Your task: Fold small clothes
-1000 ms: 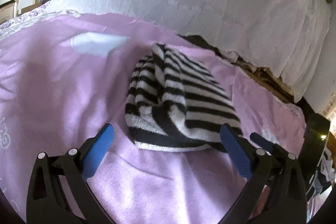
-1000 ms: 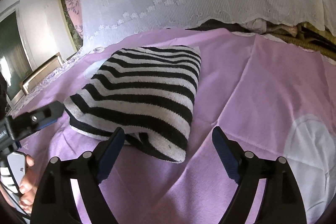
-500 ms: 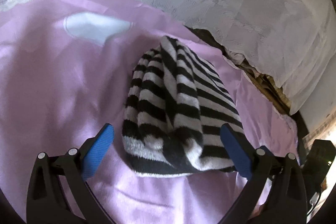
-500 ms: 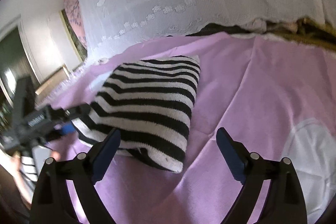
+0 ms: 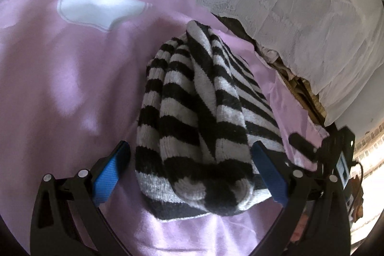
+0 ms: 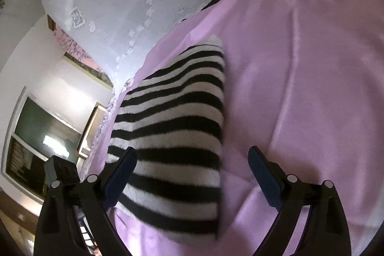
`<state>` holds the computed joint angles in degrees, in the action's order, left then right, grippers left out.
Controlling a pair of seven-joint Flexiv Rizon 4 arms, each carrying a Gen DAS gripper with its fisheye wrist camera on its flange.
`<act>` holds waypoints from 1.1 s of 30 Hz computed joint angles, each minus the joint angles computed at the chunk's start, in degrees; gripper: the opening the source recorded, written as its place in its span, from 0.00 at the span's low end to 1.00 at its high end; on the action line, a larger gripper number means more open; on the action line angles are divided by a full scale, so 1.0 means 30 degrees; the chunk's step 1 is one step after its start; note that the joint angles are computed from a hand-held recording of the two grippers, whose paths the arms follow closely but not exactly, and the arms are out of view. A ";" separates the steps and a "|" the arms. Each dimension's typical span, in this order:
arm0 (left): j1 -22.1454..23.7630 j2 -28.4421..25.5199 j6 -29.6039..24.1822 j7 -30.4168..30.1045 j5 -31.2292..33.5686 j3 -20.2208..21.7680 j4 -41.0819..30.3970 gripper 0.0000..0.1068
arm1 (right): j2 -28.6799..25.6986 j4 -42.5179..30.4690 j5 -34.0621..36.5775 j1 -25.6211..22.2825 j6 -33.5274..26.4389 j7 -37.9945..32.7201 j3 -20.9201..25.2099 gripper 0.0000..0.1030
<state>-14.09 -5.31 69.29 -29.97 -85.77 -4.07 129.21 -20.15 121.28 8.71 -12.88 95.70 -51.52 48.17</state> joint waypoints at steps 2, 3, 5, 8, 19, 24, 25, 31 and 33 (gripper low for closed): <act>0.0046 -0.0240 0.0090 -0.0122 0.0263 -0.0020 -0.0208 0.92 | -0.0588 -0.0680 -0.0363 0.0114 -0.0361 -0.0335 -0.0007 0.92; 0.0102 -0.0330 0.0066 -0.0140 0.0332 -0.0012 -0.0270 0.92 | -0.0784 -0.0947 -0.0452 0.0199 -0.0525 -0.0490 -0.0046 0.92; 0.0249 -0.0583 -0.0028 -0.0306 0.0576 -0.0020 -0.0488 0.92 | -0.1106 -0.1477 -0.0565 0.0738 -0.0855 -0.0719 -0.0531 0.91; 0.0424 -0.0823 -0.0069 -0.0440 0.0941 -0.0071 -0.0674 0.92 | -0.1088 -0.1667 -0.0410 0.1678 -0.1043 -0.1026 -0.1584 0.91; 0.0273 -0.1118 0.1707 -0.1393 0.2818 -0.0357 -0.0511 0.93 | 0.1674 0.0915 -0.2219 0.8997 -0.0767 0.1019 -0.9540 0.93; 0.0499 -0.0890 0.0777 -0.0319 0.1243 -0.0437 -0.0493 0.92 | 0.1354 0.0886 -0.1156 0.7073 -0.0036 0.0166 -0.7373 0.93; 0.0572 -0.0829 0.0270 -0.0045 0.0831 -0.0371 -0.0497 0.92 | 0.1173 0.0754 -0.0983 0.6334 -0.0005 -0.0173 -0.6553 0.93; 0.0762 -0.0678 -0.1774 0.0477 -0.0299 -0.0027 -0.0558 0.92 | 0.0039 -0.0126 -0.0506 0.3097 -0.0286 -0.1761 -0.2951 0.95; 0.0833 -0.0784 -0.2097 0.0379 0.0085 0.0025 -0.0675 0.92 | -0.0518 -0.0606 -0.0412 0.2458 -0.0420 -0.2168 -0.2196 0.95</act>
<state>-11.59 -7.66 63.00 -28.84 -85.51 -3.99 127.19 -21.70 119.47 7.48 -5.50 94.44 -58.03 41.58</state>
